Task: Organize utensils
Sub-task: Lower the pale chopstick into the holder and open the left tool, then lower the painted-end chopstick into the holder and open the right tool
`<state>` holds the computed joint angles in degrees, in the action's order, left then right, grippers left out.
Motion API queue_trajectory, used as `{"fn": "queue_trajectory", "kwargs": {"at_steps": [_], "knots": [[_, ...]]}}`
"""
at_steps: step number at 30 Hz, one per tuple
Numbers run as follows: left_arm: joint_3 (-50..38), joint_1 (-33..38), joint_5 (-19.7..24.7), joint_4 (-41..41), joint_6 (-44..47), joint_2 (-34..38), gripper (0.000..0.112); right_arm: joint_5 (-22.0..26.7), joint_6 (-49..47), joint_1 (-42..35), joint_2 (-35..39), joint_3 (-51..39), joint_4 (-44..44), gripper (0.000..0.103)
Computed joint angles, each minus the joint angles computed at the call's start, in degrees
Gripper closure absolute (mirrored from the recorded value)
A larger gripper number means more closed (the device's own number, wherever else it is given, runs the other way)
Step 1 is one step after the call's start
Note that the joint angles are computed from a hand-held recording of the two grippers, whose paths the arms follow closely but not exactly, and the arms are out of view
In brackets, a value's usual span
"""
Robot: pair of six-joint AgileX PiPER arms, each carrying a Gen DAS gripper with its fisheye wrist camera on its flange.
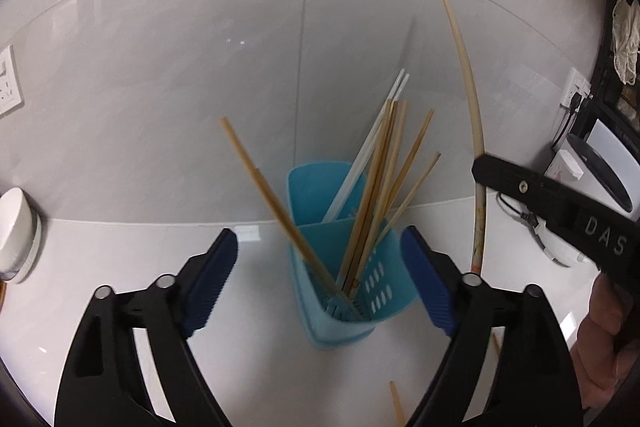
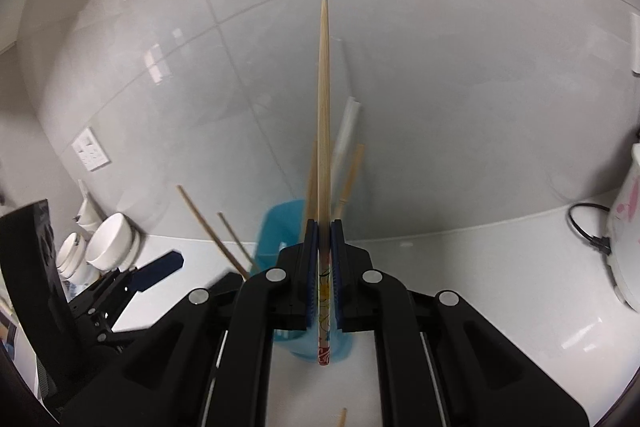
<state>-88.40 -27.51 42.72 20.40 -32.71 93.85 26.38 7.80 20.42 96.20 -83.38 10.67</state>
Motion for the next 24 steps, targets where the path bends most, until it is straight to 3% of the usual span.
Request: {"fn": "queue_trajectory", "kwargs": {"at_steps": [5,13,24], "knots": [[0.74,0.99,2.58,0.57,-1.36,-0.68,0.016,-2.00,-6.36,0.87,1.16,-0.72,6.02,0.097],[1.85,2.85,4.10,1.17,-2.65,-1.26,0.015,-3.74,-11.13,1.92,4.47,-3.26,10.02,0.097],[3.30,4.21,6.22,1.15,-3.83,-2.58,0.015,-11.36,1.64,5.11,7.37,-0.43,-2.97,0.097]]}}
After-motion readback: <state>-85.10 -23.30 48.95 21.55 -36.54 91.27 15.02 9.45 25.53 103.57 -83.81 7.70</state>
